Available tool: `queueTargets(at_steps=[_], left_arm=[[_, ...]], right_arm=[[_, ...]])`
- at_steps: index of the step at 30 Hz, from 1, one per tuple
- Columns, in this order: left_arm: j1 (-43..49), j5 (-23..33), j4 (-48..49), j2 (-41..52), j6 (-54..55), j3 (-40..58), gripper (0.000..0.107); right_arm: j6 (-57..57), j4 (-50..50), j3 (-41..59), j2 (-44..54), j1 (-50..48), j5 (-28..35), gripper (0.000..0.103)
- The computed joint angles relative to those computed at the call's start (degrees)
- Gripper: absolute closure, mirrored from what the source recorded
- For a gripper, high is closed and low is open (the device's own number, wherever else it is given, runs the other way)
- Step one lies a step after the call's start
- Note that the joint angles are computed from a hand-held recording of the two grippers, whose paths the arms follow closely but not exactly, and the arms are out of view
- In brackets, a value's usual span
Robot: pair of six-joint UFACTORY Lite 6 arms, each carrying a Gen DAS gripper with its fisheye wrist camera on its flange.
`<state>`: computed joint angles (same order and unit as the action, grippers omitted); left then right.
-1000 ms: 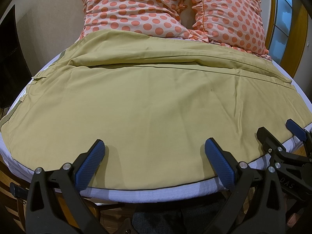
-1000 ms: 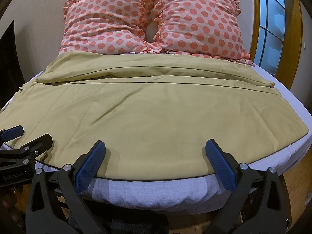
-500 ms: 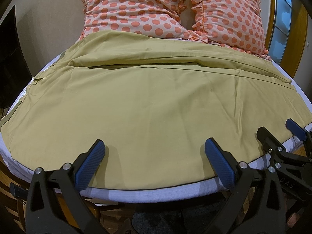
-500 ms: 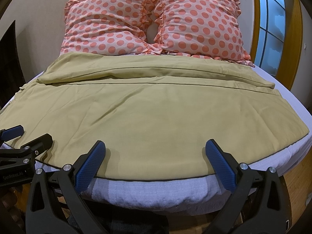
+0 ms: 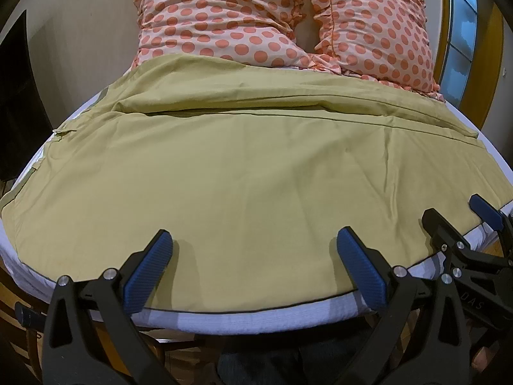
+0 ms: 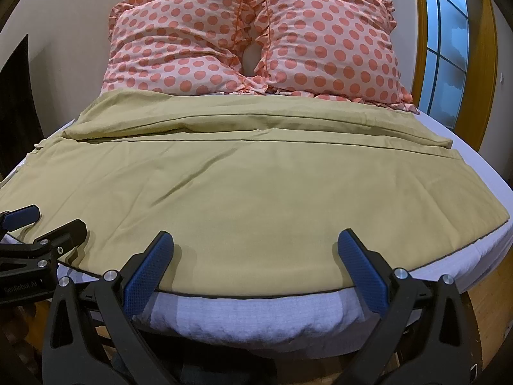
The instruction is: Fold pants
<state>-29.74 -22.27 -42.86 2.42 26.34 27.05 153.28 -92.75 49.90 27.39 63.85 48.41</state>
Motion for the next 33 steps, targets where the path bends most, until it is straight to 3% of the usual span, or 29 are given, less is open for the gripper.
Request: queueTargets(at_steps=[8, 16, 22, 25, 29, 33], left_arm=[[-0.3, -2.0, 2.5, 0.4, -2.7, -0.6, 0.006], [-0.9, -8.4, 9.1, 1.2, -9.9, -3.7, 0.006], [-0.3, -9.5, 12.5, 0.8, -12.2, -4.8, 0.006], [2.0, -7.8, 17.1, 0.2, -13.7, -4.7, 0.006], [6.2, -4.5, 13.8, 0.5, -8.3, -1.4, 0.006], [12.1, -1.0, 19.2, -0.6, -11.0, 2.9, 0.006]], right_arm=[[0.4, -0.2, -0.3, -0.1, 0.2, 0.3, 0.001], [0.5, -0.5, -0.8, -0.5, 0.9, 1.2, 0.001], [0.8, -6.3, -4.8, -4.0, -1.5, -2.2, 0.001], [-9.7, -0.9, -5.1, -8.4, -5.9, -6.2, 0.001], [-30.7, 8.2, -3.8, -18.3, -15.2, -2.6, 0.001], [-48.3, 14.8, 10.4, -16.1, -33.0, -6.4, 0.001]])
